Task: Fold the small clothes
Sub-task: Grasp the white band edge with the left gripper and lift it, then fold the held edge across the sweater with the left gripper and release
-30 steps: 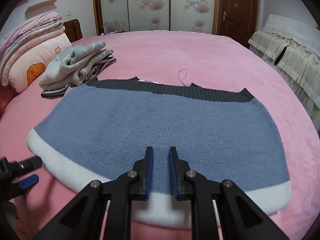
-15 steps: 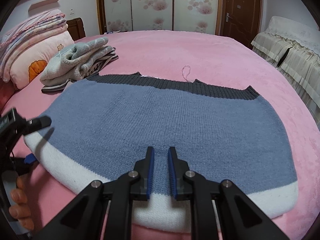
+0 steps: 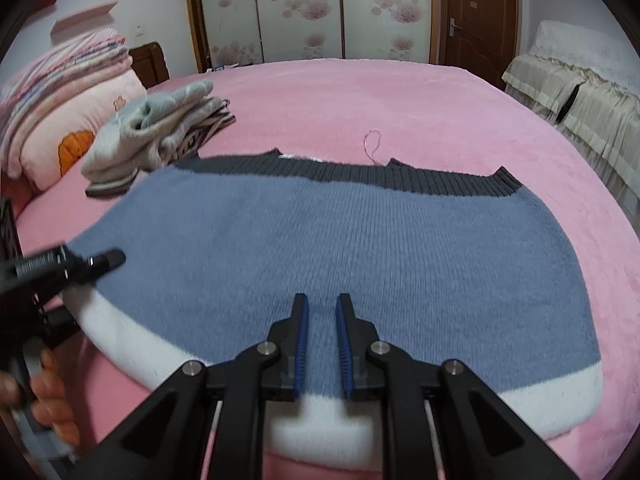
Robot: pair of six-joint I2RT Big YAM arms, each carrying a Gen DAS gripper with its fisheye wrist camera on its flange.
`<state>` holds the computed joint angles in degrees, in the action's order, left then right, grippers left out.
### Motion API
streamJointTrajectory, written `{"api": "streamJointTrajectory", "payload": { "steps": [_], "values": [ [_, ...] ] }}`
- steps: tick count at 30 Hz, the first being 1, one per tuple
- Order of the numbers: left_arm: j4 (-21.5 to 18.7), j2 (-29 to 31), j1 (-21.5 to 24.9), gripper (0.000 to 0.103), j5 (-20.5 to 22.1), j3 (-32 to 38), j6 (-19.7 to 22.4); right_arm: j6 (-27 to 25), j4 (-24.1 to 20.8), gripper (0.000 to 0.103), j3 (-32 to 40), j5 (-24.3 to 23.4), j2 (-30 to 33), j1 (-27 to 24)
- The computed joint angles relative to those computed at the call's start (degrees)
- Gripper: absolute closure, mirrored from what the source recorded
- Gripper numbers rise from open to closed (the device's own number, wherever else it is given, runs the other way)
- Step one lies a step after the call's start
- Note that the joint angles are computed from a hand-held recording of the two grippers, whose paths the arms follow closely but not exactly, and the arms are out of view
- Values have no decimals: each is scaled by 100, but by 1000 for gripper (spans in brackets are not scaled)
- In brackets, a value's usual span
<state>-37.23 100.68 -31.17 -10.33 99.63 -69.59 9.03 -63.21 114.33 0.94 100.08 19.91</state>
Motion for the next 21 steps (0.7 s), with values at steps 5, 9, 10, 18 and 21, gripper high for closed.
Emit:
{"api": "streamJointTrajectory", "payload": {
  "steps": [5,9,10,18,21],
  "values": [
    [-43,-46,-155,79,-508,103,338,54,-223,89,669,-78,384,-28],
    [-187,-10,-230,80,-796,335,670,80,-447,89,1060,-238,702,-41],
    [-213,18,-232,80,-830,401,728,74,-522,89,1118,-262,768,-39],
    [-591,236,-471,81,-1372,1163,1592,-12,-636,93,1047,-218,885,-11],
    [-876,483,-572,81,-1520,1772,1988,-77,-729,93,1130,-318,906,-43]
  ]
}}
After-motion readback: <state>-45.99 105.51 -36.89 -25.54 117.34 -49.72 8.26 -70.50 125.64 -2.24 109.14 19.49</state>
